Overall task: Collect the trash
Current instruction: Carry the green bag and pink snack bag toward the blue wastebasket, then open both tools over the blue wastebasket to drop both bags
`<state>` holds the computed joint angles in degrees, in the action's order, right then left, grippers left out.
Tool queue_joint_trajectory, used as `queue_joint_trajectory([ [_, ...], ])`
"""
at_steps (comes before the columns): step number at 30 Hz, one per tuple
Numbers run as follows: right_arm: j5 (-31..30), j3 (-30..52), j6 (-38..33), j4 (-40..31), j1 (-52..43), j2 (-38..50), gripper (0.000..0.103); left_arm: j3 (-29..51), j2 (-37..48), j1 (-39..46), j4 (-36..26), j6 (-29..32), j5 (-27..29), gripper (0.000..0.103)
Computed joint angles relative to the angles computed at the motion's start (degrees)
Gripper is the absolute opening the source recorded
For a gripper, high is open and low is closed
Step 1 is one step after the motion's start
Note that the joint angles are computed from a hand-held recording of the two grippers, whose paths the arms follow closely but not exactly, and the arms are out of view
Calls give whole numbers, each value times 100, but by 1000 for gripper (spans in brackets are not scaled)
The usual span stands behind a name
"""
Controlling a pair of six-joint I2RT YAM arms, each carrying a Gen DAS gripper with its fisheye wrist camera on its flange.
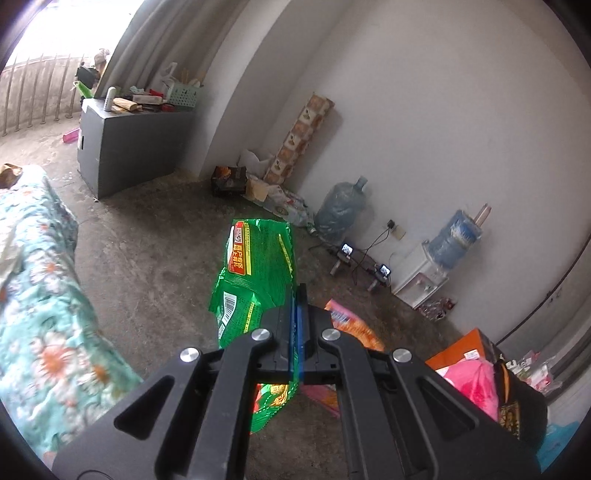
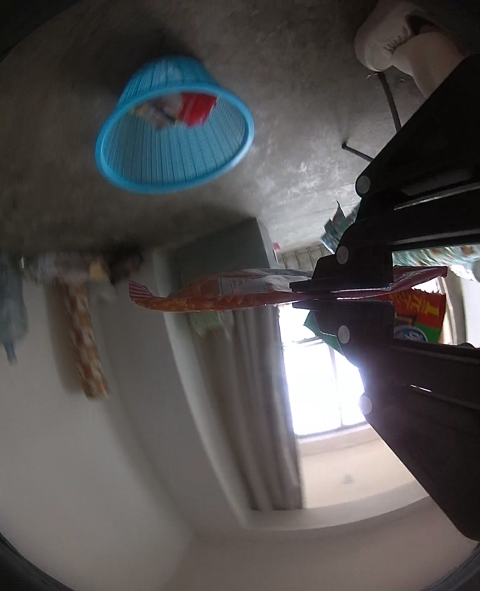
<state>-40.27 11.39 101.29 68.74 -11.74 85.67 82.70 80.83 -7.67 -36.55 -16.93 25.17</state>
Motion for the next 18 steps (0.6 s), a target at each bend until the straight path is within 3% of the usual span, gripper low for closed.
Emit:
queue_joint_trajectory([
  [7, 206, 655, 371, 1228, 118, 2684, 4, 564, 1176, -588, 302, -157, -339, 0],
  [12, 356, 1735, 429, 782, 248, 3801, 8, 1589, 2569, -1269, 232, -82, -872, 0],
  [14, 285, 2207, 135, 410, 262, 4125, 9, 1872, 3043, -1475, 297, -4, -1139, 0],
  [15, 219, 2532, -128, -155, 247, 4258, 19, 2066, 3337, -1578, 289, 16, -1277, 2],
  [16, 218, 2691, -250, -481, 259, 4345, 28, 2443, 3780, -1684, 71, 70, -1428, 14],
  [17, 215, 2795, -390, -866, 221, 4363, 41, 2824, 4202, -1757, -204, 77, -1496, 34],
  [18, 291, 2823, -485, -1114, 203, 4374, 44, 3058, 4457, -1785, -386, 59, -1490, 41],
])
